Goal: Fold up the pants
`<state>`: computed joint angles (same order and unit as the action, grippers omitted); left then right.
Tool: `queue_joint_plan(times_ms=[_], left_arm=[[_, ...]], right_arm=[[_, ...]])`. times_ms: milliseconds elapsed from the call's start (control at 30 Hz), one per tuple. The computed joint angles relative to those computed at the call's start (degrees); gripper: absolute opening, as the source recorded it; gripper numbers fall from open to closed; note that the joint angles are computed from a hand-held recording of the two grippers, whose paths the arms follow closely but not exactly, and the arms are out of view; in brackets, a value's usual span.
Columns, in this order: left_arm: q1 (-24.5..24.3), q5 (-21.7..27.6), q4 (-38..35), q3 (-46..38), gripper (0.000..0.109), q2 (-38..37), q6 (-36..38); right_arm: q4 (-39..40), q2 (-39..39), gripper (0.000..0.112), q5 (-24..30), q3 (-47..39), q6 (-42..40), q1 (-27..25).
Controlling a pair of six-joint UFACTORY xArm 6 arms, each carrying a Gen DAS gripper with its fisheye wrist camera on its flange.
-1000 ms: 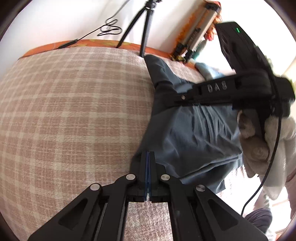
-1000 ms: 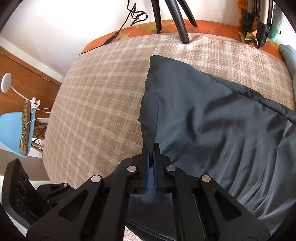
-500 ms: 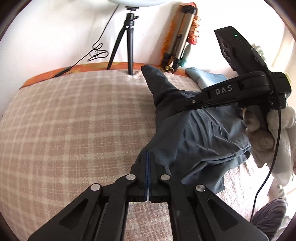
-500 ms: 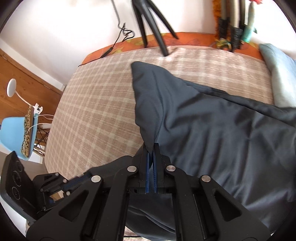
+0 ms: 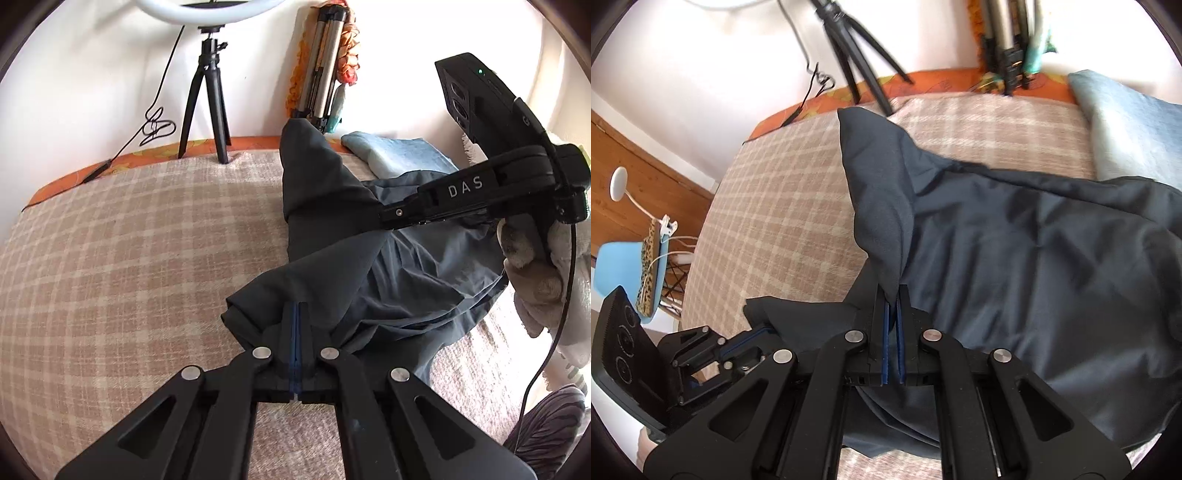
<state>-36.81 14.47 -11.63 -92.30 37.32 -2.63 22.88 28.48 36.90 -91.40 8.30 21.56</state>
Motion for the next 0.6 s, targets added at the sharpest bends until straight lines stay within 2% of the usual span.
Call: queue_joint_plan(times_ms=[100,133,167,267,400,433,533,600], left_arm=[[-0.4,-1.11,-4.28,-0.45,0.0,-0.19,3.35],[-0.38,0.07,-4.78,-1.21,0.0,-0.14,3.36],[-0.22,1.61,-3.75,-2.15,0.0,-0.01,1.9],[-0.27,0.95,-3.09,-2.68,0.0,0.05,0.55],[-0.5,6.28,-5.82,-10.31,0.0,4.74,2.1],[-0.86,7.41,-5.74,-11.54,0.0,5.44,2.24],[-2.17,14.29,-5.52,-22.18,0.0,12.26,3.31],[-2.82,17.45,-7.52,-28.02,0.0,16.05,4.55]], right_arm=[[0.34,-3.75,0.004,-2.22,4.85,-0.39,-1.55],[0.37,-4.89,0.004,-2.75,6.28,-0.27,-2.12],[0.2,-6.09,0.004,-3.22,7.64,-0.1,-2.89],[-1.53,-10.21,0.004,-5.01,12.19,0.74,-5.34],[-4.11,-15.32,0.003,-6.58,17.33,1.73,-9.22],[-2.95,-16.26,0.003,-6.97,18.45,0.8,-10.08],[5.33,-17.41,0.003,-6.84,20.43,-6.23,-11.83],[12.41,-16.17,0.011,-5.95,19.97,-12.45,-12.18]])
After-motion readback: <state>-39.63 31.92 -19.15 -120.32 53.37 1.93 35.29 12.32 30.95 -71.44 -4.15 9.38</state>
